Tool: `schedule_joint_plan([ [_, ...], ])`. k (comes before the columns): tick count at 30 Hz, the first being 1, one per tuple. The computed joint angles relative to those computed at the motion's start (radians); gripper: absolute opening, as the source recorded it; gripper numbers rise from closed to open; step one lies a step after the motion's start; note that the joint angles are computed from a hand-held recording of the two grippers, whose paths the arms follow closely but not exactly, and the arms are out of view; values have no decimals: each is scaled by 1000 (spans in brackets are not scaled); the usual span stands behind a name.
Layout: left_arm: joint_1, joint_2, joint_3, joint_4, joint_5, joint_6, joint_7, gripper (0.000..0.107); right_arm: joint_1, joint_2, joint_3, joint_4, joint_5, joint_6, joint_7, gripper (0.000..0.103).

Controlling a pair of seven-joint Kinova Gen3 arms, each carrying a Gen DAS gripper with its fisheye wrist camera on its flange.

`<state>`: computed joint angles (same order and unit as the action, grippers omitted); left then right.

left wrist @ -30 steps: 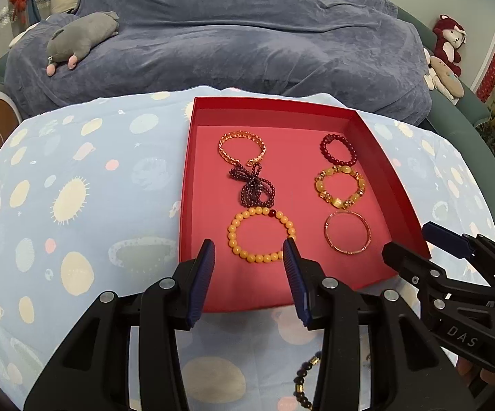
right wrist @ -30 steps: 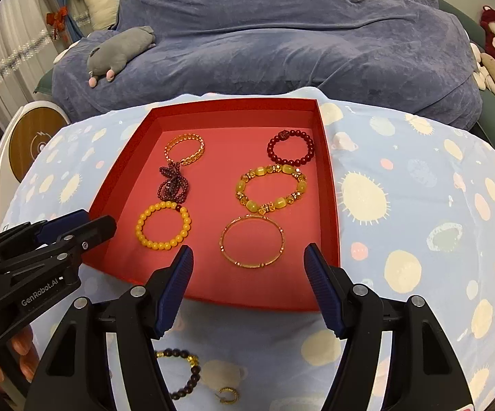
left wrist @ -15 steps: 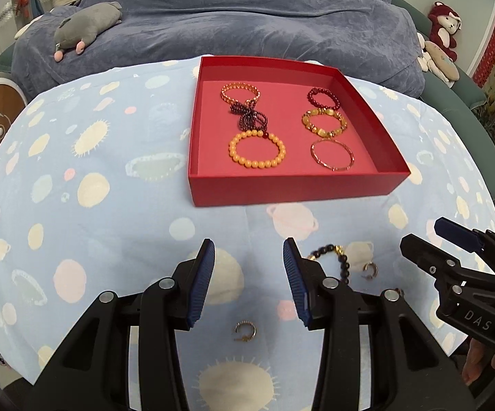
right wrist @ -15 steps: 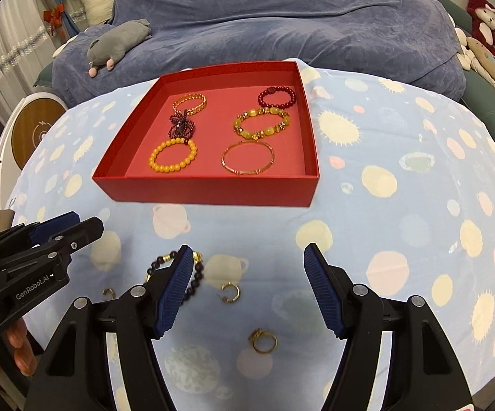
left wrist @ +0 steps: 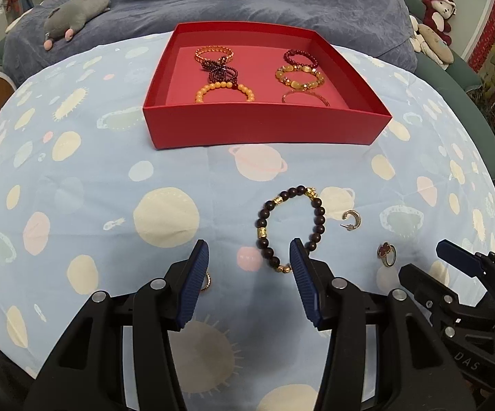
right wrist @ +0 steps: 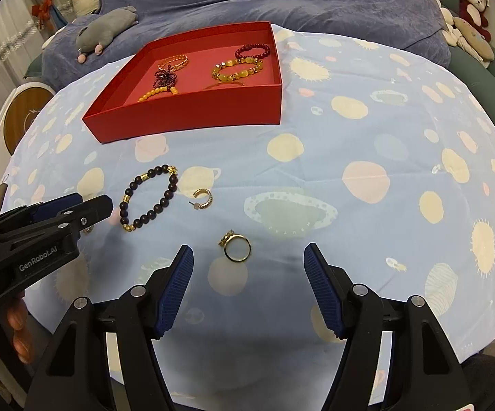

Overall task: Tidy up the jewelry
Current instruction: 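Move both tools back to the dark bead bracelet and gold ring, then grasp the dark bead bracelet with the left tool while the right tool grasps the gold ring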

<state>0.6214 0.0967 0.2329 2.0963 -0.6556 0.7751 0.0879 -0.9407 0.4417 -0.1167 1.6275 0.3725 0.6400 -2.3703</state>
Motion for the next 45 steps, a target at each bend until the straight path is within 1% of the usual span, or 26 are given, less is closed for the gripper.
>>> schedule_joint_plan([
  [3, 0, 28, -6, -9, -4, -10, -1, 47, 5, 0, -2, 8, -5, 0, 3, 64],
  [7, -4, 50, -30, -7, 2, -52, -11, 47, 14, 2, -5, 11, -17, -4, 9, 64],
  [9, -3, 63, -41, -11, 4, -60, -17, 47, 17, 5, -5, 9, -21, -6, 13, 64],
  [12, 16, 81, -52, -23, -22, -45, -15, 47, 21, 9, -6, 8, -29, -9, 18, 64],
  [15, 31, 98, -58, -40, -31, -22, -31, 43, 19, 12, -3, 8, -33, -12, 19, 64],
  [17, 38, 101, -63, -43, -39, -20, -38, 30, 17, 12, -2, 10, -35, -12, 18, 64],
  [18, 40, 104, -64, -47, -40, -16, -43, 27, 17, 13, -2, 11, -36, -13, 17, 64],
  [20, 38, 101, -67, -44, -37, -26, -55, 11, 17, 13, -2, 11, -38, -12, 18, 64],
  [22, 32, 94, -70, -38, -27, -41, -64, 8, 13, 13, 0, 13, -37, -10, 15, 64],
  [25, 25, 79, -69, -27, -8, -54, -72, 8, 11, 13, 0, 15, -36, -11, 14, 64],
  [31, 32, 42, -51, 2, 0, -37, -25, 8, 5, 19, 1, 13, -30, -16, 13, 64],
  [39, 11, 6, -18, 40, 28, -35, 2, 8, -2, 47, 5, -14, -30, -15, 24, 64],
  [45, 4, 2, -6, 52, 31, -42, 12, 8, -12, 67, 14, -39, -26, -11, 35, 57],
])
